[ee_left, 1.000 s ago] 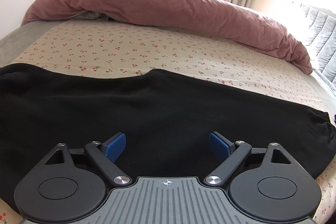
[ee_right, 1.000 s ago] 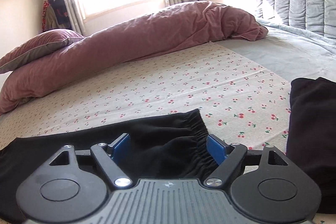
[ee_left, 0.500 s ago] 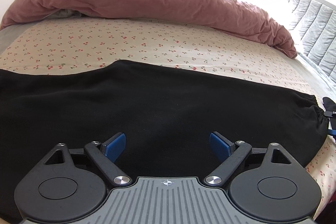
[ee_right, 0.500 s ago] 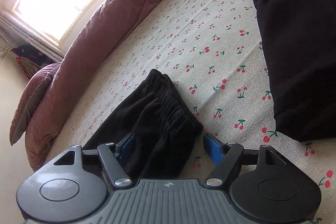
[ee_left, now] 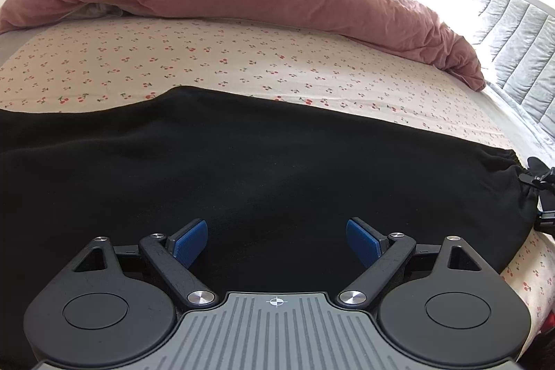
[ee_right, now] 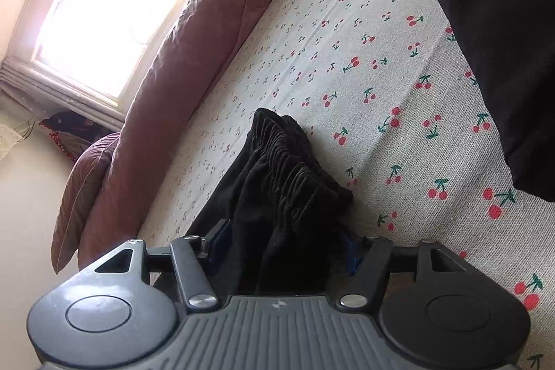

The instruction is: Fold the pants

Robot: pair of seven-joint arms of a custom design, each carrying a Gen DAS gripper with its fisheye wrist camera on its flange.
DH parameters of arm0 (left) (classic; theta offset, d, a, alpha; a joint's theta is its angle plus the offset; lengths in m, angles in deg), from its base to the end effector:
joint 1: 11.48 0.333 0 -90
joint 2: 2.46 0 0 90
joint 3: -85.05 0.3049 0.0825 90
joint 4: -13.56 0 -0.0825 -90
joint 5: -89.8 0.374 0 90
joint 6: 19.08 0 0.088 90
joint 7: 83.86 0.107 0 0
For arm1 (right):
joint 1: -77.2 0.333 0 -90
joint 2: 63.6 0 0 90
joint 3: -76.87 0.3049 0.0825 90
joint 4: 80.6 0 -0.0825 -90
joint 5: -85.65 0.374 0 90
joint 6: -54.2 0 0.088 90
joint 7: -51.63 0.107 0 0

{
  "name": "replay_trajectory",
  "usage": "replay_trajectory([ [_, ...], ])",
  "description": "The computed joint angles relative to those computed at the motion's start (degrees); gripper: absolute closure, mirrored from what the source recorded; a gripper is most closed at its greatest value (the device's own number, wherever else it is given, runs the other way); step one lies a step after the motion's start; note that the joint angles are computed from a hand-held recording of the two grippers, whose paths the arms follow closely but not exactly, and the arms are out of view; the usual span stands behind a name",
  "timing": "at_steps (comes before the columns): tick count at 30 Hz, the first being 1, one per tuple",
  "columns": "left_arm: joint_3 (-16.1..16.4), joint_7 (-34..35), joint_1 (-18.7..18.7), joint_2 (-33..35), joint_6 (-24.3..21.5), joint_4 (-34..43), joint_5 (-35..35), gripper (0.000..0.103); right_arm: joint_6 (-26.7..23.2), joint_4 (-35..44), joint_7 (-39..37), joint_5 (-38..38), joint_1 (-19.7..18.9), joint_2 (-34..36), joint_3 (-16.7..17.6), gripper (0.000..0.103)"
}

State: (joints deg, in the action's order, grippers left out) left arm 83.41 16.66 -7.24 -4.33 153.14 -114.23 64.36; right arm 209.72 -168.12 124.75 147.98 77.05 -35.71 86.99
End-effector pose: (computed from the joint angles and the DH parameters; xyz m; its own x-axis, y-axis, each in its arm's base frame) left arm 0.5558 0.0564 0.4718 0.1756 -0.9588 0.2233 -0.6577 -0.2831 -0.6981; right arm 0.7138 0.0699 0.4372 -0.1007 -0.6410 -0.7609 -0.7344 0.5639 -0.3778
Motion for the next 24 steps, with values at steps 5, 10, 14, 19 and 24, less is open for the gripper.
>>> replay_trajectory([
  [5, -0.60, 6.02, -0.87, 0.92, 2.09, 0.58, -6.81, 0.014, 5.26, -0.20, 5.75, -5.15, 2.94, 0.32, -1.44, 0.078],
  [10, -1.25, 19.18, -1.66, 1.08, 1.01, 2.16, -21.49, 0.014, 11.42, -1.99, 2.68, -11.27, 4.85, -1.70, -0.59, 0.081],
  [14, -1.70, 30.50, -1.50, 1.74, -1.32, 4.57, -35.02, 0.014, 15.75, -1.91, -10.52, -8.08, 2.86, -2.76, 5.46, 0.082],
  [19, -2.09, 41.90, 0.16, 3.06, -7.92, 8.19, -52.39, 0.014, 16.24, -0.32, -29.15, -3.76, 2.92, -2.64, 10.88, 0.082],
  [24, -2.29, 42.98, 1.65, 4.53, -12.60, 10.17, -57.33, 0.017, 10.02, 1.75, -32.53, -8.43, 8.65, -1.37, 7.67, 0.081],
])
